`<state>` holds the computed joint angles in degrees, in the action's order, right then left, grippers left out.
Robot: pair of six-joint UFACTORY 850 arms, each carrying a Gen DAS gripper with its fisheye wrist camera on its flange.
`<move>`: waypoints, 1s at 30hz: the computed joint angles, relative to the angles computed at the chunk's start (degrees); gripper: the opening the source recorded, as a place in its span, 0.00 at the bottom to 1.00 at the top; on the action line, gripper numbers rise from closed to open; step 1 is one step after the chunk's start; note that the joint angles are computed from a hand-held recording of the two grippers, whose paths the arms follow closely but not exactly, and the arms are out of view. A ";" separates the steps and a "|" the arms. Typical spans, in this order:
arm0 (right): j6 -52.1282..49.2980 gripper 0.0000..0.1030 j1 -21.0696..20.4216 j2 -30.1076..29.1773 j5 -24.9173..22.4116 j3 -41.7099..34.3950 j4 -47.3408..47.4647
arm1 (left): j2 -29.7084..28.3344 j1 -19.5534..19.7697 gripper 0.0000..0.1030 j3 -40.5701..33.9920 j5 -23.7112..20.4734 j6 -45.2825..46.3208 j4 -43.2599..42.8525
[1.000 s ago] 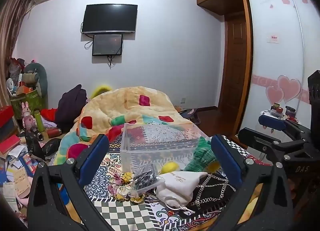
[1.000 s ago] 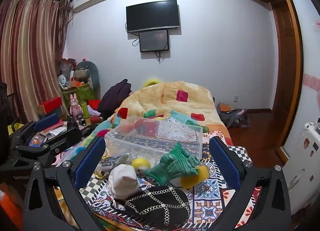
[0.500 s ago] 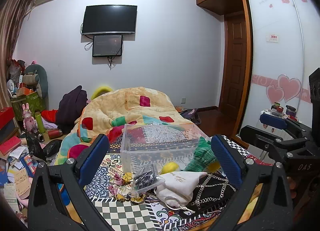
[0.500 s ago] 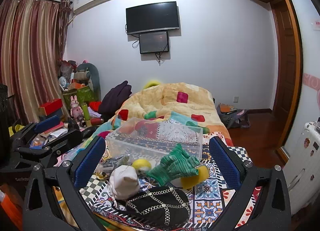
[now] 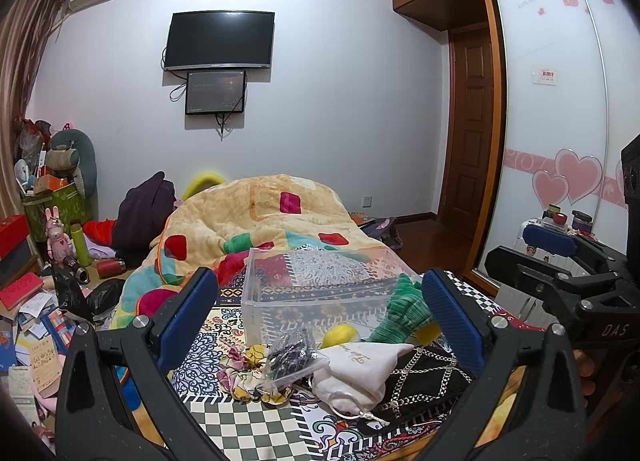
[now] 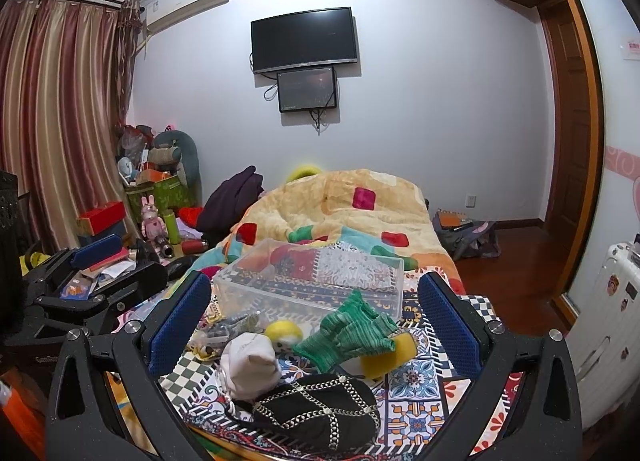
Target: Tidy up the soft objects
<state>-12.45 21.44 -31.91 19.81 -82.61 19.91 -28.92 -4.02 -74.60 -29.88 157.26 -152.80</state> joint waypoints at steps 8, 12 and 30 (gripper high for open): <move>0.26 1.00 0.02 -0.05 0.09 -0.11 -0.14 | 0.07 -0.01 1.00 0.02 0.01 0.05 -0.07; 0.38 1.00 0.05 -0.03 0.27 -0.04 -0.21 | 0.07 -0.07 1.00 -0.02 0.07 0.15 -0.20; 1.14 1.00 -0.06 0.18 0.40 0.04 -0.91 | 0.50 -0.16 1.00 0.18 0.16 0.36 -0.32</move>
<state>-11.31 21.38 -31.73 20.21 -82.58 19.00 -28.42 -4.18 -74.42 -29.72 157.62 -153.11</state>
